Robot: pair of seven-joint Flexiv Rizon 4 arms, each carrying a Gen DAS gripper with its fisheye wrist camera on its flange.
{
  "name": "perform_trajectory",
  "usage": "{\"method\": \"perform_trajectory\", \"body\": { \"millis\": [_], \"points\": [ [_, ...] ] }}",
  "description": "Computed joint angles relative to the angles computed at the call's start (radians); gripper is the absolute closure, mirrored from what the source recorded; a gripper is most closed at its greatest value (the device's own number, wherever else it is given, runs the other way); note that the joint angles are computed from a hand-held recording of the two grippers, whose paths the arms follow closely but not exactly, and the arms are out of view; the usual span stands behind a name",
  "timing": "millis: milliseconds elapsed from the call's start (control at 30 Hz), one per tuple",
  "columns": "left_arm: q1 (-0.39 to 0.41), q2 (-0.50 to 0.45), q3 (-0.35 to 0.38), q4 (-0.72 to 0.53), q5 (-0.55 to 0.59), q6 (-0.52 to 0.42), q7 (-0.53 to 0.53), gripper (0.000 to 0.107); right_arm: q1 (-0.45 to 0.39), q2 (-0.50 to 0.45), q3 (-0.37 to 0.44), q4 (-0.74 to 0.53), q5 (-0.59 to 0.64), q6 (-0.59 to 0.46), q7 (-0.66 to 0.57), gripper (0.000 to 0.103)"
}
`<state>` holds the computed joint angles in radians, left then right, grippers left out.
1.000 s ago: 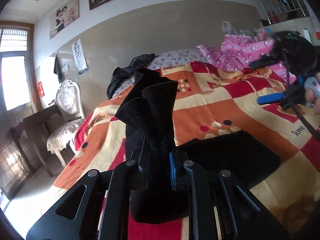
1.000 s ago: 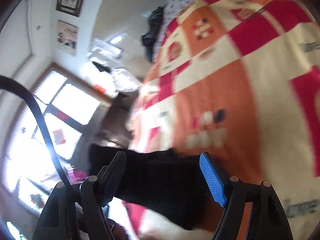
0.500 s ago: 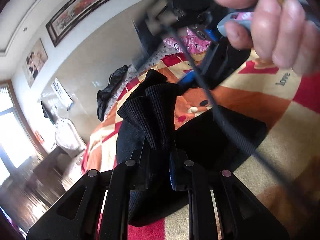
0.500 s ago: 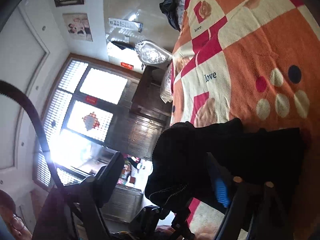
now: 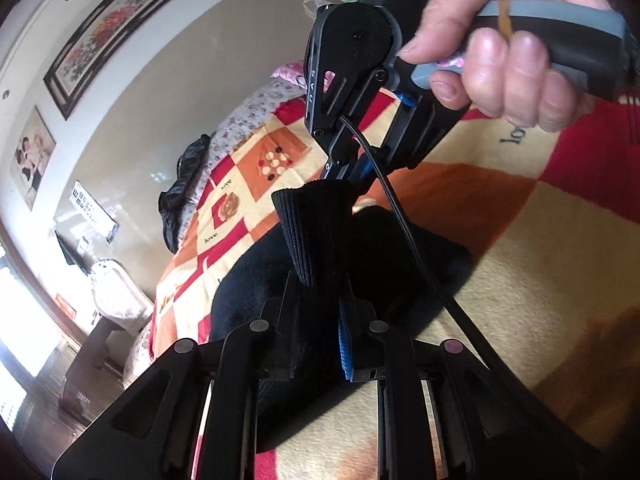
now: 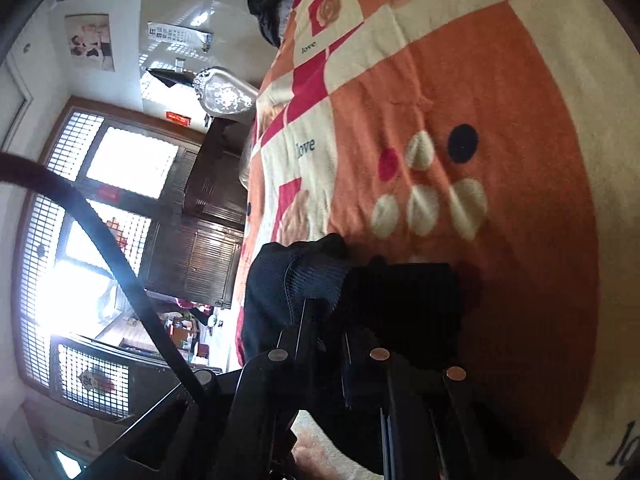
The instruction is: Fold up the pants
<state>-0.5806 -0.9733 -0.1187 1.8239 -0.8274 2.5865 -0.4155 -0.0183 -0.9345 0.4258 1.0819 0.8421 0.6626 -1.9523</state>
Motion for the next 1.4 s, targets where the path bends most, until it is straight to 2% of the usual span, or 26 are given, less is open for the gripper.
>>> {"method": "perform_trajectory", "body": {
  "millis": [67, 133, 167, 200, 300, 367, 400, 467, 533, 567, 600, 667, 733, 800, 867, 900, 933, 1000, 1067, 1167, 1233, 1300, 1333, 1367, 1400],
  "points": [
    [0.005, 0.014, -0.008, 0.032, 0.034, -0.015, -0.011, 0.086, -0.003, -0.015, -0.011, -0.008, -0.006, -0.005, 0.012, 0.094],
    [0.006, 0.021, -0.004, 0.055, 0.071, -0.017, -0.031, 0.083, 0.002, -0.017, -0.027, 0.01, -0.008, 0.041, 0.032, 0.094],
    [-0.007, 0.019, 0.002, 0.053, 0.061, -0.012, -0.026, 0.075, -0.014, -0.024, -0.01, 0.014, 0.008, 0.054, 0.004, 0.095],
    [-0.007, 0.026, -0.001, 0.059, 0.068, -0.017, -0.032, 0.073, -0.023, -0.017, -0.003, 0.026, 0.012, 0.062, -0.014, 0.095],
    [0.045, 0.098, -0.04, 0.139, 0.176, -0.11, -0.121, 0.072, -0.004, 0.049, -0.017, 0.119, -0.006, 0.188, -0.079, 0.094],
    [0.118, 0.156, -0.077, 0.209, 0.304, -0.153, -0.234, 0.072, 0.029, 0.106, -0.037, 0.193, -0.026, 0.327, -0.084, 0.094],
    [0.164, 0.185, -0.102, 0.243, 0.362, -0.172, -0.301, 0.072, 0.022, 0.137, -0.024, 0.231, -0.022, 0.393, -0.119, 0.093],
    [0.243, 0.236, -0.132, 0.298, 0.426, -0.191, -0.427, 0.072, -0.011, 0.182, 0.031, 0.275, -0.009, 0.458, -0.217, 0.092],
    [0.322, 0.289, -0.16, 0.345, 0.455, -0.209, -0.567, 0.072, -0.071, 0.228, 0.127, 0.317, 0.024, 0.46, -0.409, 0.091],
    [0.379, 0.319, -0.176, 0.368, 0.472, -0.222, -0.649, 0.072, -0.094, 0.246, 0.162, 0.327, 0.041, 0.407, -0.515, 0.088],
    [0.426, 0.339, -0.187, 0.378, 0.492, -0.239, -0.713, 0.072, -0.089, 0.261, 0.175, 0.34, 0.028, 0.38, -0.57, 0.086],
    [0.517, 0.37, -0.213, 0.389, 0.542, -0.292, -0.825, 0.072, -0.017, 0.298, 0.149, 0.389, -0.019, 0.404, -0.666, 0.086],
    [0.601, 0.376, -0.254, 0.368, 0.615, -0.394, -0.888, 0.073, 0.066, 0.31, 0.099, 0.433, -0.081, 0.441, -0.715, 0.086],
    [0.654, 0.342, -0.287, 0.321, 0.68, -0.474, -0.93, 0.072, 0.189, 0.299, -0.005, 0.478, -0.202, 0.506, -0.628, 0.086],
    [0.665, 0.31, -0.3, 0.263, 0.663, -0.634, -0.937, 0.072, 0.221, 0.265, -0.044, 0.502, -0.292, 0.555, -0.525, 0.086],
    [0.641, 0.295, -0.278, 0.244, 0.651, -0.652, -0.925, 0.071, 0.195, 0.253, -0.031, 0.484, -0.266, 0.528, -0.538, 0.086],
    [0.6, 0.285, -0.227, 0.234, 0.691, -0.605, -0.956, 0.07, 0.141, 0.241, 0.007, 0.465, -0.217, 0.494, -0.583, 0.086],
    [0.528, 0.302, -0.16, 0.227, 0.672, -0.614, -0.977, 0.069, 0.087, 0.22, 0.055, 0.455, -0.23, 0.479, -0.566, 0.087],
    [0.54, 0.321, -0.163, 0.229, 0.701, -0.639, -1.003, 0.069, 0.065, 0.213, 0.078, 0.454, -0.222, 0.481, -0.576, 0.087],
    [0.65, 0.321, -0.242, 0.233, 0.818, -0.565, -1.057, 0.069, 0.06, 0.22, 0.078, 0.436, -0.226, 0.442, -0.526, 0.087],
    [0.734, 0.313, -0.314, 0.206, 0.912, -0.529, -1.096, 0.069, 0.068, 0.249, 0.095, 0.446, -0.197, 0.5, -0.531, 0.085],
    [0.837, 0.271, -0.433, 0.123, 0.961, -0.644, -1.101, 0.066, 0.087, 0.248, 0.094, 0.421, -0.179, 0.589, -0.518, 0.082],
    [0.888, 0.237, -0.514, 0.09, 0.933, -0.721, -1.061, 0.066, 0.118, 0.239, 0.064, 0.407, -0.2, 0.626, -0.477, 0.08],
    [0.927, 0.188, -0.572, 0.025, 0.952, -0.837, -1.081, 0.066, 0.157, 0.229, 0.022, 0.395, -0.245, 0.638, -0.42, 0.079],
    [0.939, 0.155, -0.597, -0.028, 0.943, -0.933, -1.089, 0.066, 0.183, 0.211, -0.009, 0.376, -0.29, 0.622, -0.377, 0.078]
  ]
}}
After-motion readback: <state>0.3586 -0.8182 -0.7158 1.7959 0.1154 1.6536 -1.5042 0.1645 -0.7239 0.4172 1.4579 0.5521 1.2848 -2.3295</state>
